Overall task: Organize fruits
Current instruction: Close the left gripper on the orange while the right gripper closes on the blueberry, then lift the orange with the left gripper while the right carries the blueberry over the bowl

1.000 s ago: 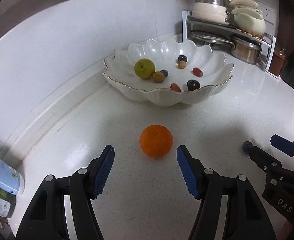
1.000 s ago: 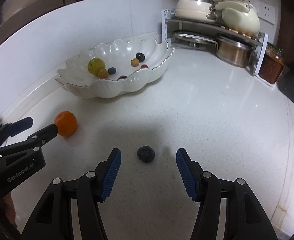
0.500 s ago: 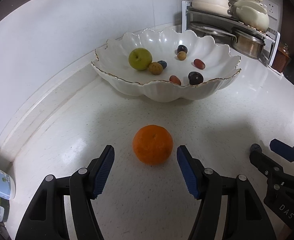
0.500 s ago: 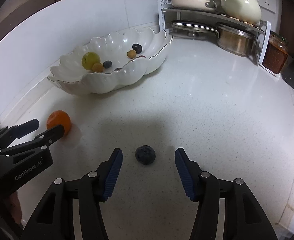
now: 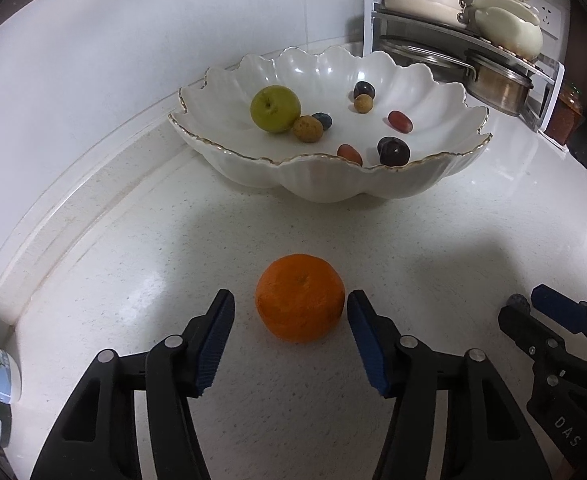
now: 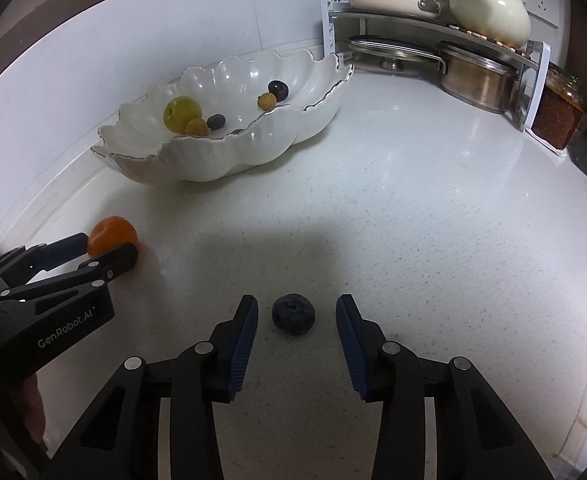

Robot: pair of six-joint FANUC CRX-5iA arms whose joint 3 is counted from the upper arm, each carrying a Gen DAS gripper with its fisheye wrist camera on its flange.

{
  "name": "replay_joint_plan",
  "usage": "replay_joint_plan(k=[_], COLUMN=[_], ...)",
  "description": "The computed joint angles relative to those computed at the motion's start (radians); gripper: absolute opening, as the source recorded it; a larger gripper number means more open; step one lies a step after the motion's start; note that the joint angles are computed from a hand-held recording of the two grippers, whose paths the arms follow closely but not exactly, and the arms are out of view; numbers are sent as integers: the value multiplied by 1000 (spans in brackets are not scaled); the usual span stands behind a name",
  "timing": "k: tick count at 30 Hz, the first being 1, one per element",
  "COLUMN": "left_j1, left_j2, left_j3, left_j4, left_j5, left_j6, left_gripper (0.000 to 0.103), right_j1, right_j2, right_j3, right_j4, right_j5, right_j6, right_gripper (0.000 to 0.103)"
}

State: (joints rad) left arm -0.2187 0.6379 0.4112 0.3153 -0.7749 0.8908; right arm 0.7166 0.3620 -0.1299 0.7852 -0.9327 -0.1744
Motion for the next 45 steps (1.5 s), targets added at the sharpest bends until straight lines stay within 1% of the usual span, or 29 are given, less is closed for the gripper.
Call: replay_joint_plan(k=[4, 5, 7, 9, 14, 26, 38, 45], left_j1=[-1, -4, -5, -5, -2, -1, 14, 17], left_j2=[12, 12, 9, 9, -8, -117, -232, -299], left_j3=[16, 16, 12, 11, -7, -117, -226, -290], left_j4=[12, 5, 2, 2, 4, -63, -56, -47], left_j5=[-23, -18, -12, -14, -17, 37, 78, 111], left_j6=[-6, -3, -2, 3, 12, 104, 169, 194], left_gripper=[46, 46, 45, 44, 43, 43, 43, 43], right_j1=[-2, -4, -3, -2, -3, 3, 26, 38], right_j2=[-2, -4, -2, -3, -11, -53, -125, -162], right_j3=[-4, -6, -5, -7, -20, -65, -129, -157], right_j4=[-1, -7, -4, -1, 12, 76, 179, 212], right_j5=[16, 25, 22, 22, 28, 39, 42, 39], right_j6=[6, 11, 11, 11, 2, -31, -69, -72], right_gripper=[32, 30, 29, 24, 24, 24, 24, 24])
